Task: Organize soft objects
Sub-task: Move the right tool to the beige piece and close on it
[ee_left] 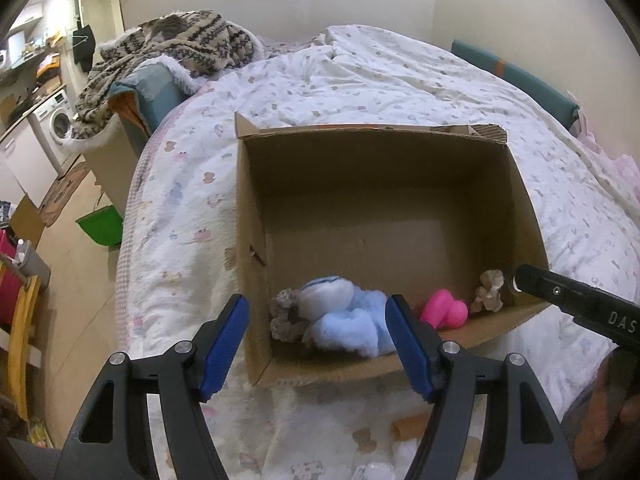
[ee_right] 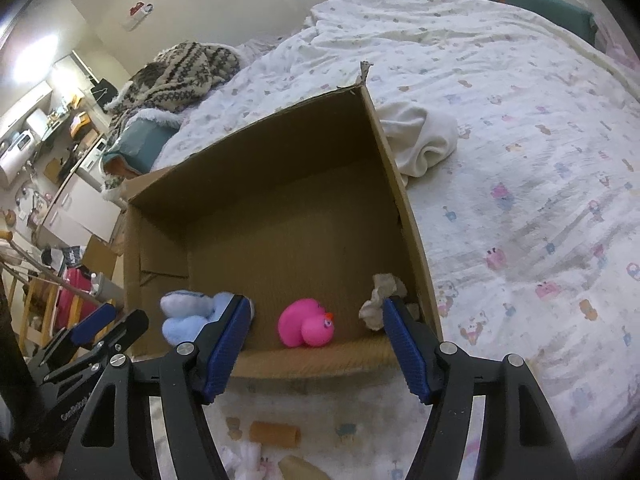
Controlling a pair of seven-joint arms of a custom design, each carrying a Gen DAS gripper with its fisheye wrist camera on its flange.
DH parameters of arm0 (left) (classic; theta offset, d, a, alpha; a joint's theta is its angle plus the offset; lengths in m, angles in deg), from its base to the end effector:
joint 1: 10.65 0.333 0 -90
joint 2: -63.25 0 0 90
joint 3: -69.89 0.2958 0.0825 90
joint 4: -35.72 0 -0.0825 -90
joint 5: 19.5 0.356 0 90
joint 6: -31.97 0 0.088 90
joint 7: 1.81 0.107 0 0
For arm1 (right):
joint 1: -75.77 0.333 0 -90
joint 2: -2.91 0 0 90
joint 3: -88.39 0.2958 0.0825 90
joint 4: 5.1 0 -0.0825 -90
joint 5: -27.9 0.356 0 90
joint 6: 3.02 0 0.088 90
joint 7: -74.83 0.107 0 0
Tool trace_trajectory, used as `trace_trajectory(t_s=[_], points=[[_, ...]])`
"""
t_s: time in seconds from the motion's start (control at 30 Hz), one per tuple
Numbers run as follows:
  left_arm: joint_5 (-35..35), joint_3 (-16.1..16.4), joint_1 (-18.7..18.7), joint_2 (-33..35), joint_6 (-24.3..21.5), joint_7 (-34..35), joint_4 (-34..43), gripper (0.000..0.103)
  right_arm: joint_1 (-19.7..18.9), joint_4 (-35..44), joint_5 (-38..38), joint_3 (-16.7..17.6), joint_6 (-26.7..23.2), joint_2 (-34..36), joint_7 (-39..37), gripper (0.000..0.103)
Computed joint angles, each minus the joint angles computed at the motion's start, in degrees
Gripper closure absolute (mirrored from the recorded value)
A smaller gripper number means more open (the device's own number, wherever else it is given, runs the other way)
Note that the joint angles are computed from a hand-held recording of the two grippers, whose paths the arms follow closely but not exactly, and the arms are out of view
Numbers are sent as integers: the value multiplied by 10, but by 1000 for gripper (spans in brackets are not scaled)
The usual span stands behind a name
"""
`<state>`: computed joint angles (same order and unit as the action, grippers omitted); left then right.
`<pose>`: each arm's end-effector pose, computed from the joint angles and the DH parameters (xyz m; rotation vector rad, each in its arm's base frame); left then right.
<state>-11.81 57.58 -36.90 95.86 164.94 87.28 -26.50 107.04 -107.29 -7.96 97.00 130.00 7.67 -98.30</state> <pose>0.5979 -0.4084 0.5661 -1.2135 2.4179 -0.8450 0.4678 0.3732 0.5423 -1.0865 2.2464 -0.4083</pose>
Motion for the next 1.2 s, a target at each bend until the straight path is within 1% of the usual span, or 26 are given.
trace_trajectory(t_s=[0.13, 0.2, 0.3, 0.4, 0.47, 0.63, 0.83, 0.97, 1.03, 1.13, 1.2], points=[[2, 2, 8, -35, -2, -7, -41, 35, 7, 0, -9, 6, -11, -8, 5, 30], [-9, -3, 23, -69, 18, -7, -89, 35, 10, -5, -13, 9, -12, -12, 18, 30], [-11, -2, 34, -98, 22, -20, -127, 35, 13, -12, -11, 15, -4, -16, 32, 30], [-21, -4, 49, -122, 22, -34, -161, 35, 19, -5, -7, 20, -5, -10, 29, 30], [-24, -3, 56, -141, 33, -48, -188, 35, 24, 3, -6, 22, -13, -5, 24, 30], [-31, -10, 70, -172, 39, -54, -232, 35, 38, 6, 3, 25, -23, -2, 24, 30], [-44, -18, 75, -189, 20, -42, -260, 35, 44, -10, 26, 26, -7, -6, 37, 30], [-42, -18, 77, -212, 45, -40, -297, 35, 46, -14, 29, 28, -6, -8, 48, 30], [-36, -17, 77, -212, 45, -44, -299, 35, 46, -14, 31, 28, -4, -8, 50, 30], [-29, -14, 76, -204, 36, -57, -291, 35, 44, -26, 43, 28, 18, -11, 54, 30], [-28, -13, 76, -196, 25, -67, -280, 35, 37, -42, 66, 26, 55, -12, 48, 30]])
